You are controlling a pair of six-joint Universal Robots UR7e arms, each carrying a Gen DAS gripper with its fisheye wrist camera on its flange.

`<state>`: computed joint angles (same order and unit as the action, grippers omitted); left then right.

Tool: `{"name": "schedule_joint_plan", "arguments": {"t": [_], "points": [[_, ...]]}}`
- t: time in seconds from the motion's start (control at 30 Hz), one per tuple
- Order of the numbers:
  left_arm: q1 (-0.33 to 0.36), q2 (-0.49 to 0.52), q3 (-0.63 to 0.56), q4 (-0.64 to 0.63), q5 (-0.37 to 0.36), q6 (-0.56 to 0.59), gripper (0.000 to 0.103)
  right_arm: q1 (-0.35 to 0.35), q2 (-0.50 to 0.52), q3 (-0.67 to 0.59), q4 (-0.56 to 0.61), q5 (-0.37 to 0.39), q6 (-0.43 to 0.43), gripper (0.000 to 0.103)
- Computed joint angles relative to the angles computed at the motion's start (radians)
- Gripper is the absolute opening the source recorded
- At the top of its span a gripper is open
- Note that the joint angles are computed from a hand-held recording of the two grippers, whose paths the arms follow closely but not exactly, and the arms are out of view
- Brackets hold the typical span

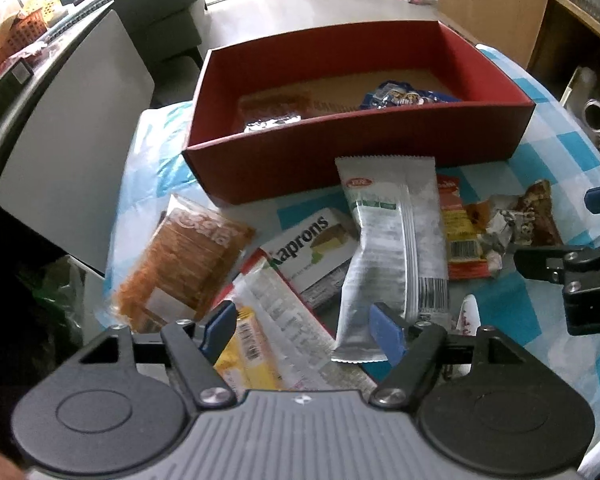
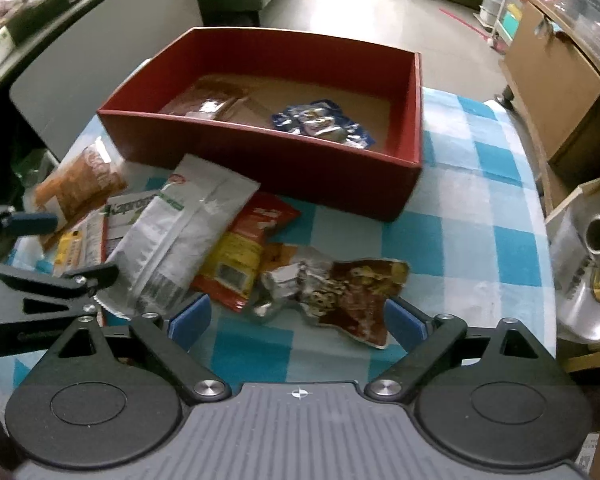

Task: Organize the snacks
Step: 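Withdraw both tools and reach the left tool to the white-green pouch, then grasp the white-and-green pouch with the left tool and lift it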

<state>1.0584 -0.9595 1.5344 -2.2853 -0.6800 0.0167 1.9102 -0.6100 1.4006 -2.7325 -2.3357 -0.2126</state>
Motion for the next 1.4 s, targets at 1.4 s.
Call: {"name": "schedule_joint_plan", "arguments": {"t": [1.4], "points": [[0.029,-0.123,-0.001,-0.135,-0.068,-0.148,0.04,0.035,0.065,-0.056,0.025,0.215,-0.05,0.093]]}}
